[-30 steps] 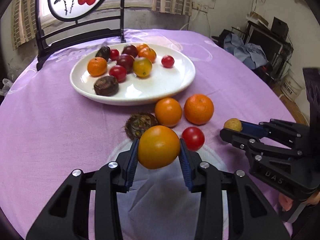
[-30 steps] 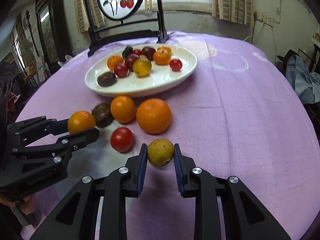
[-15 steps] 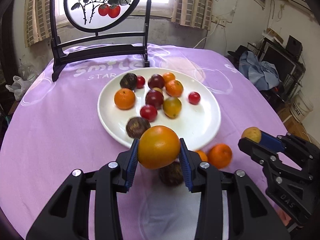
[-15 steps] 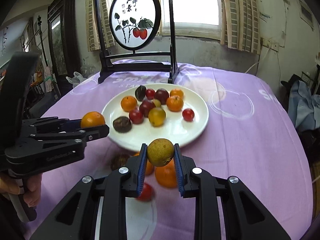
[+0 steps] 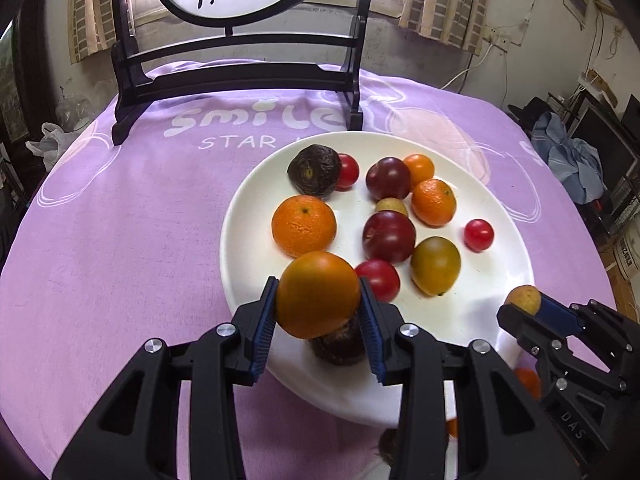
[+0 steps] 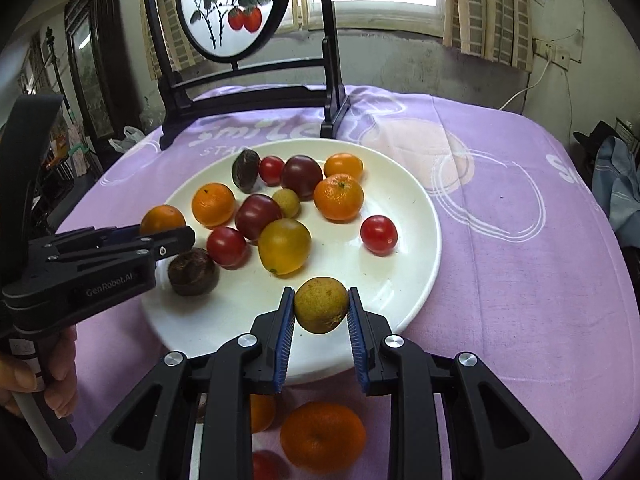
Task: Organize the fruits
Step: 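Carry the orange-yellow tomato over the plate with the left tool while the right carries the yellow-green fruit, then open both tools to release the two fruits onto the plate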
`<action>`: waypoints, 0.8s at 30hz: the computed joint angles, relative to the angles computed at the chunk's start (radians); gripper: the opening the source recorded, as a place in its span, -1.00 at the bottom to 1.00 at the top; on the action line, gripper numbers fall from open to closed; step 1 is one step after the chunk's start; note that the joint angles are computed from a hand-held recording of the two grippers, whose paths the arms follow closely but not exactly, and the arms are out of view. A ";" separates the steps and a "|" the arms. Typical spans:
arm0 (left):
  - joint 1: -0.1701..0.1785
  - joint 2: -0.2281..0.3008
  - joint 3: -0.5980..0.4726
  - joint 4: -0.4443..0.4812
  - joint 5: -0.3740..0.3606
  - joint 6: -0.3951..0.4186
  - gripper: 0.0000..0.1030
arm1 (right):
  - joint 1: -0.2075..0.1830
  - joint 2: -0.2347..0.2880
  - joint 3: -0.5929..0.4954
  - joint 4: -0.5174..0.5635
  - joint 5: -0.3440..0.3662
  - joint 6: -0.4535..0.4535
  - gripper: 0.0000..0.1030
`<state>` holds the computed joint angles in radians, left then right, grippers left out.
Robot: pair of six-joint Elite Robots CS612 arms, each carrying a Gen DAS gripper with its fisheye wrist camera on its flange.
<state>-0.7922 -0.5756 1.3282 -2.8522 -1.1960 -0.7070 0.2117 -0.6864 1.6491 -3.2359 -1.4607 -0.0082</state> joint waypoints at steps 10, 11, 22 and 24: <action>-0.025 -0.014 0.027 -0.036 0.084 -0.016 0.56 | -0.009 -0.005 0.020 -0.014 0.020 0.042 0.03; -0.028 -0.020 0.036 -0.045 0.084 -0.015 0.57 | -0.012 -0.010 0.029 -0.023 0.025 0.043 0.03; -0.078 -0.086 0.170 -0.164 0.117 -0.029 0.73 | -0.029 -0.081 0.167 -0.147 0.050 0.003 0.04; -0.085 -0.089 0.196 -0.181 0.100 -0.050 0.74 | -0.030 -0.089 0.197 -0.154 0.052 -0.019 0.04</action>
